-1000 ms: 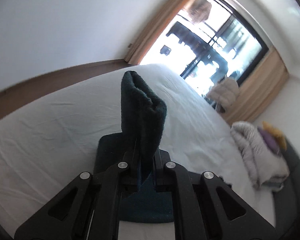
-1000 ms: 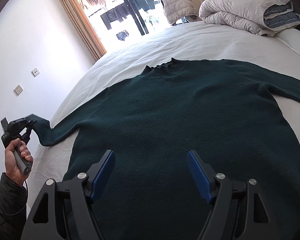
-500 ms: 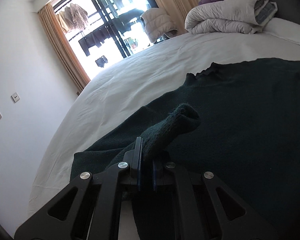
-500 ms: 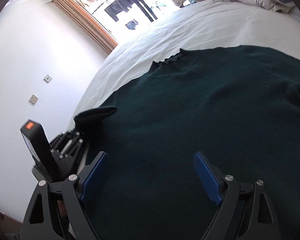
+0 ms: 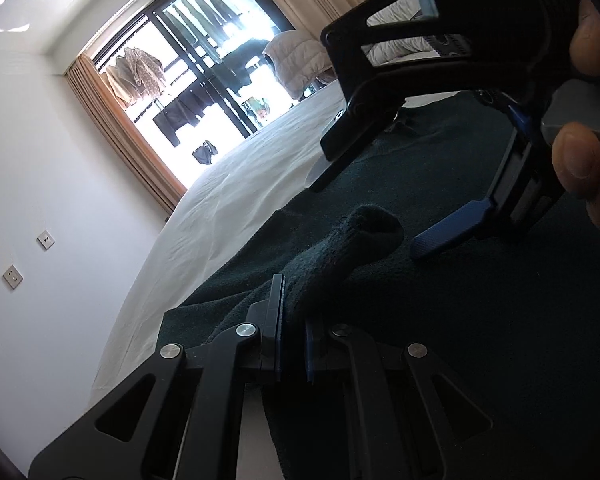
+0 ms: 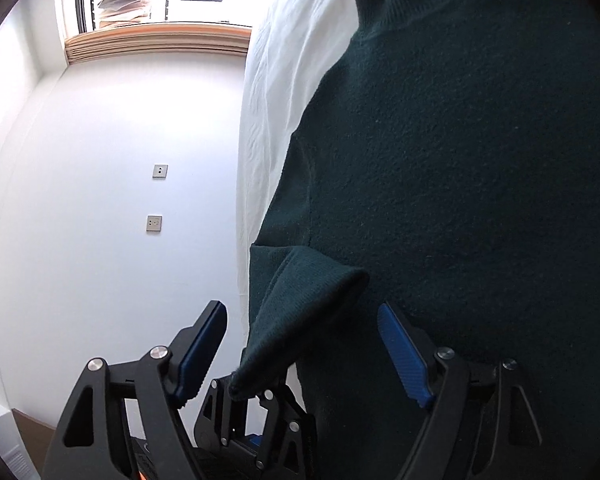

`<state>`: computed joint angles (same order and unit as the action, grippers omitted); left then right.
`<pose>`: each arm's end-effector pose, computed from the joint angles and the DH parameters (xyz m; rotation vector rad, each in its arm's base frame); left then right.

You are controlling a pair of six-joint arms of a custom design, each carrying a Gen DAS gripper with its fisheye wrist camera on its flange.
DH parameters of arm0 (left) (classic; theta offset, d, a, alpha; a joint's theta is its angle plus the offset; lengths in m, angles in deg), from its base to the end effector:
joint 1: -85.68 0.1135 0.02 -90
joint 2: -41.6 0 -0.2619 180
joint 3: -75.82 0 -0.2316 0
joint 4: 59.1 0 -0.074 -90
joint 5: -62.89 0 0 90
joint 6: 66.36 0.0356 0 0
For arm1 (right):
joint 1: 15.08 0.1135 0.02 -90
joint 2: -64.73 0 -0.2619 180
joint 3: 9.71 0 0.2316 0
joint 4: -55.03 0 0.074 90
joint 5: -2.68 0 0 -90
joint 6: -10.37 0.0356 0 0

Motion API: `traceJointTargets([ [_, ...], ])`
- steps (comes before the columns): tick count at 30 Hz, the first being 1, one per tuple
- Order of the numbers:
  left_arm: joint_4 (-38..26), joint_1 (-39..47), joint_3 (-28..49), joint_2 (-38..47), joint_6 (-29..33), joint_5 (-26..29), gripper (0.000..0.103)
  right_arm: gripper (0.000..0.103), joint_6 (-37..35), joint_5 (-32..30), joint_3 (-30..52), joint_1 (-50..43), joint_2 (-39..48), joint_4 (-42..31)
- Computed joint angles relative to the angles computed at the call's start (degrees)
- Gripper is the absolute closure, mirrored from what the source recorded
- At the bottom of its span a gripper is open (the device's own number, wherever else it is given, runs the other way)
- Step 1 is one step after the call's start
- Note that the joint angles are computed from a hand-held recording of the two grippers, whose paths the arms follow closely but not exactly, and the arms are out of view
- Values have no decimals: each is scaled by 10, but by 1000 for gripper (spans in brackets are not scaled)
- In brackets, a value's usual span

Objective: Fold small clothes

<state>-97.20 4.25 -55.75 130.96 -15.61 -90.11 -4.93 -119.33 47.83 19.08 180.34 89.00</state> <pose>0.0625 -0.2021 0.1351 0.6280 1.9652 0.4527 0.2797 0.2126 0.1106 0.4064 2.3684 1.6398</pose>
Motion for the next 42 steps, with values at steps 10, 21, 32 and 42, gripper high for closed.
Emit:
traceJointTargets([
  [10, -90, -35, 15, -9, -70, -8, 95, 92, -128, -11, 57, -9, -37, -135],
  [21, -63, -48, 6, -125, -30, 41, 93, 94, -354, 58, 139, -101, -155, -428],
  [32, -109, -26, -18, -153, -118, 139, 93, 94, -418, 36, 42, -291, -138, -425],
  [42, -13, 80, -93, -215, -49, 229, 93, 94, -419, 87, 43, -289, -145, -447],
])
